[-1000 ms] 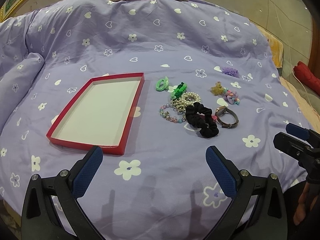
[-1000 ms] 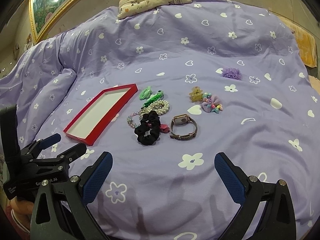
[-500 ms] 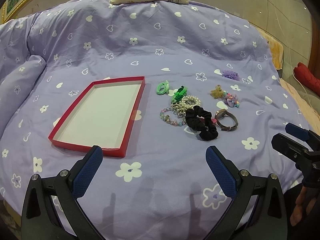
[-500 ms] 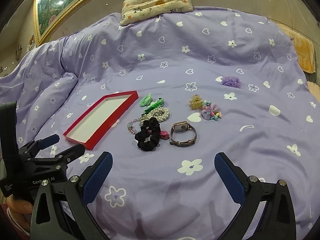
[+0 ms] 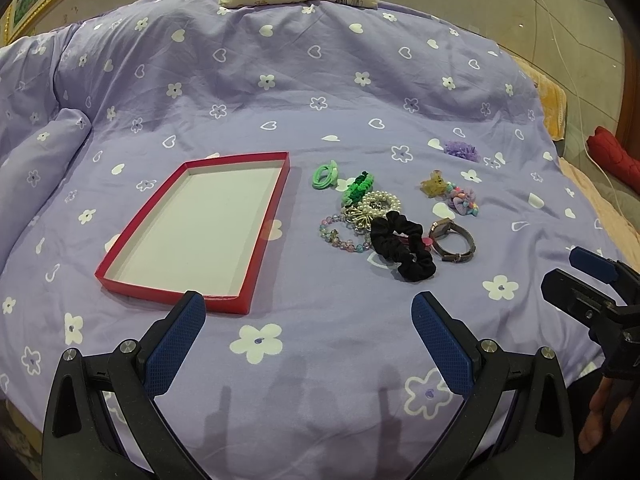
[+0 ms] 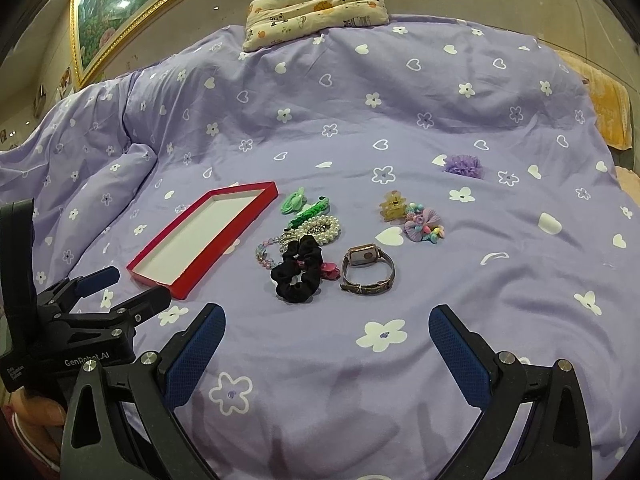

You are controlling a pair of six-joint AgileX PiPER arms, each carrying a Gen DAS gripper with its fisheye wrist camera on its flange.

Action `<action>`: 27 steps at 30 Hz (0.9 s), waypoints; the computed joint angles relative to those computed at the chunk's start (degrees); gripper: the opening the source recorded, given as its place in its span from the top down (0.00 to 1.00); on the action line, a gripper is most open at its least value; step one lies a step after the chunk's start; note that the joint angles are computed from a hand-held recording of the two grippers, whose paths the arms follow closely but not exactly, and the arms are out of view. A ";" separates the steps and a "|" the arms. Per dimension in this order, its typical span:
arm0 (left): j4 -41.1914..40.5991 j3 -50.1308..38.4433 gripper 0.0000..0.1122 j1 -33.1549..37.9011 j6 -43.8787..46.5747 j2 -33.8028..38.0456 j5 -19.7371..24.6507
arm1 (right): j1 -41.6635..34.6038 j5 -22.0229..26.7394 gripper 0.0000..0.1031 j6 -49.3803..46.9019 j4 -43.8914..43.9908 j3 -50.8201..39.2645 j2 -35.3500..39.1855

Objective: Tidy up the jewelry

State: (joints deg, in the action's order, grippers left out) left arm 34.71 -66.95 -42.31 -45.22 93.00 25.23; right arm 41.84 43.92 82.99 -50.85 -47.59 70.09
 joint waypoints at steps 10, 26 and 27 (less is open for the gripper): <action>0.27 0.15 0.08 -0.03 -0.27 -0.04 -0.17 | -0.02 -0.19 0.01 0.25 -0.14 0.03 0.14; -31.74 -8.85 0.08 4.45 30.17 7.40 0.63 | -10.96 -8.42 0.02 -9.43 8.42 1.95 -1.23; -33.89 -10.09 0.10 4.79 32.09 8.44 1.11 | -12.40 -9.24 0.02 -10.96 9.78 1.87 -1.08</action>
